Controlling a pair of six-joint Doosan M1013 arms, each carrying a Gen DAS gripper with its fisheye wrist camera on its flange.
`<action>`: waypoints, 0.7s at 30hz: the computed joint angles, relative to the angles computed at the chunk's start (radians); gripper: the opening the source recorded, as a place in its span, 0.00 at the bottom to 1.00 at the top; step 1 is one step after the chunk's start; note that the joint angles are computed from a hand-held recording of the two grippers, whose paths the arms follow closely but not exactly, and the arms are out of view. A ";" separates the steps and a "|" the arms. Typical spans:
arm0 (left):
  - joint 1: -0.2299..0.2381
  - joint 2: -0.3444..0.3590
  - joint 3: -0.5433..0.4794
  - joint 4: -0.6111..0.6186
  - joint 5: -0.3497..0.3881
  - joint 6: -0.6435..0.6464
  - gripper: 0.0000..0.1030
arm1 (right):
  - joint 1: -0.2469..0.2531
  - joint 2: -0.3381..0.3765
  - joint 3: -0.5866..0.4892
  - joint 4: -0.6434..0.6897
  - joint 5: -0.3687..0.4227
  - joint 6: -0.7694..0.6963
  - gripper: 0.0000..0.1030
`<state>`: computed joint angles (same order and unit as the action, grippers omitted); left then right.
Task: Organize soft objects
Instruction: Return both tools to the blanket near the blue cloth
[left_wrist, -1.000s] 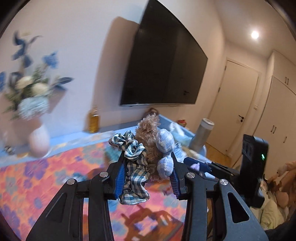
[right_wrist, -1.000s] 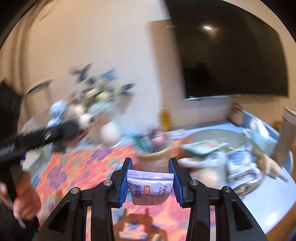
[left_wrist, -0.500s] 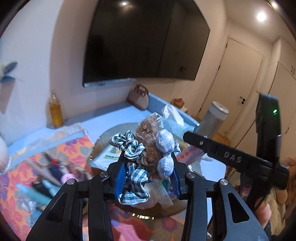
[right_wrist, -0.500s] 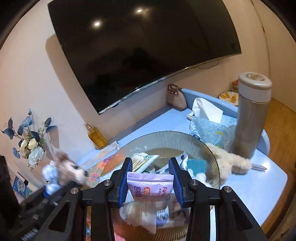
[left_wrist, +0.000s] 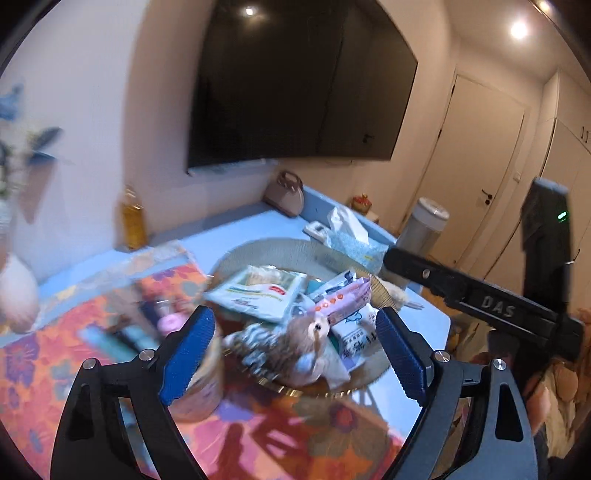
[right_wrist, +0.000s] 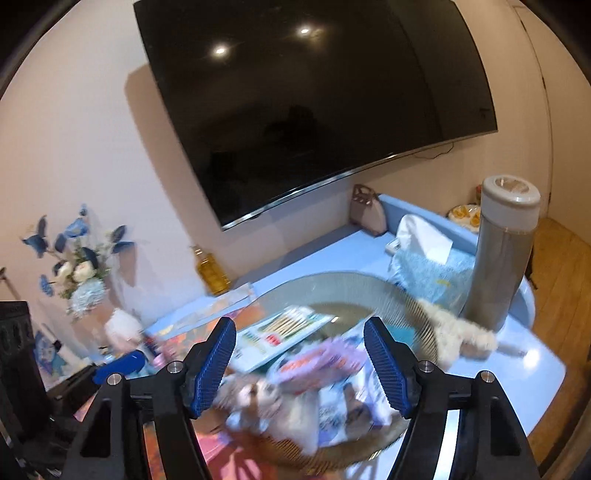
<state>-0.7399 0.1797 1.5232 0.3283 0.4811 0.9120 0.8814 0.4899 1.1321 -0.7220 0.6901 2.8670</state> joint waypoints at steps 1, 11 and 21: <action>-0.012 -0.028 0.026 0.105 0.003 -0.096 0.86 | 0.004 -0.008 0.015 -0.002 -0.025 0.010 0.69; -0.085 -0.304 0.253 0.701 0.201 -0.678 0.86 | 0.066 -0.027 0.087 0.108 -0.320 -0.080 0.82; -0.020 -0.368 0.412 0.608 0.405 -0.753 0.86 | 0.104 0.139 -0.077 0.675 -0.304 -0.626 0.94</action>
